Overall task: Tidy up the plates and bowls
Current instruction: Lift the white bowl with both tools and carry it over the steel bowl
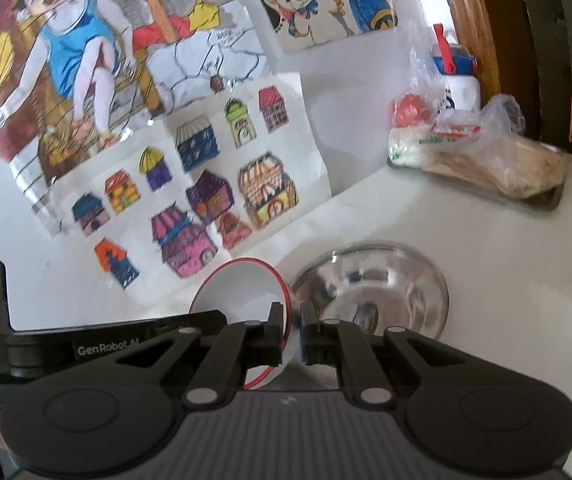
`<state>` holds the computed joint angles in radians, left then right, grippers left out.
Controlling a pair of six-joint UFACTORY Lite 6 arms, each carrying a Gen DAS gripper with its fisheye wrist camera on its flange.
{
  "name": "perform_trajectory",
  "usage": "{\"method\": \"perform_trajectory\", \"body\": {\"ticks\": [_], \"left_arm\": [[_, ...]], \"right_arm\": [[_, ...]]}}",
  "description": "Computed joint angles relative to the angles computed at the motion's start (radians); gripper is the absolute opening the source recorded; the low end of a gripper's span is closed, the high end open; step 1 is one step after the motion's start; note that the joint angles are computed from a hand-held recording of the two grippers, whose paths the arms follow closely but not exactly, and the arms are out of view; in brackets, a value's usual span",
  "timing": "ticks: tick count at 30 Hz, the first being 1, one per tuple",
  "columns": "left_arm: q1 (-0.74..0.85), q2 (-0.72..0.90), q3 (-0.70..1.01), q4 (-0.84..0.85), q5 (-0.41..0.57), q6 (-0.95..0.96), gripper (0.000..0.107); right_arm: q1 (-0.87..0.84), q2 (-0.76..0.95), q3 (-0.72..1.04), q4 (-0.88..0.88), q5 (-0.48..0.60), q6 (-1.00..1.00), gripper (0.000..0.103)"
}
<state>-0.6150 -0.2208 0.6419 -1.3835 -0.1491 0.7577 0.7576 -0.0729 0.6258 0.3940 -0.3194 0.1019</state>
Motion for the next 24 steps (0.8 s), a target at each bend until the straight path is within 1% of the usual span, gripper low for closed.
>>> {"method": "perform_trajectory", "body": {"ticks": [2,6,11,17,24], "left_arm": [[-0.029,-0.033,-0.038,-0.081,-0.018,0.067,0.009],[-0.069,-0.074,-0.099,-0.157,-0.036,0.123,0.009],[-0.097,-0.085,-0.138,-0.238,-0.035,0.193,0.009],[-0.133,-0.055,-0.122,-0.395,-0.055,0.374,0.010],[-0.134,0.002,-0.083,-0.517,-0.049,0.538,0.010]], "right_arm": [[0.032,-0.014,-0.031,0.057,-0.007,-0.041,0.009],[0.085,-0.024,-0.073,0.142,-0.019,-0.094,0.009],[0.100,-0.019,-0.100,0.127,-0.003,-0.058,0.010],[0.090,0.008,-0.101,0.103,0.036,-0.036,0.010],[0.082,0.025,-0.077,0.161,0.080,-0.122,0.010]]}}
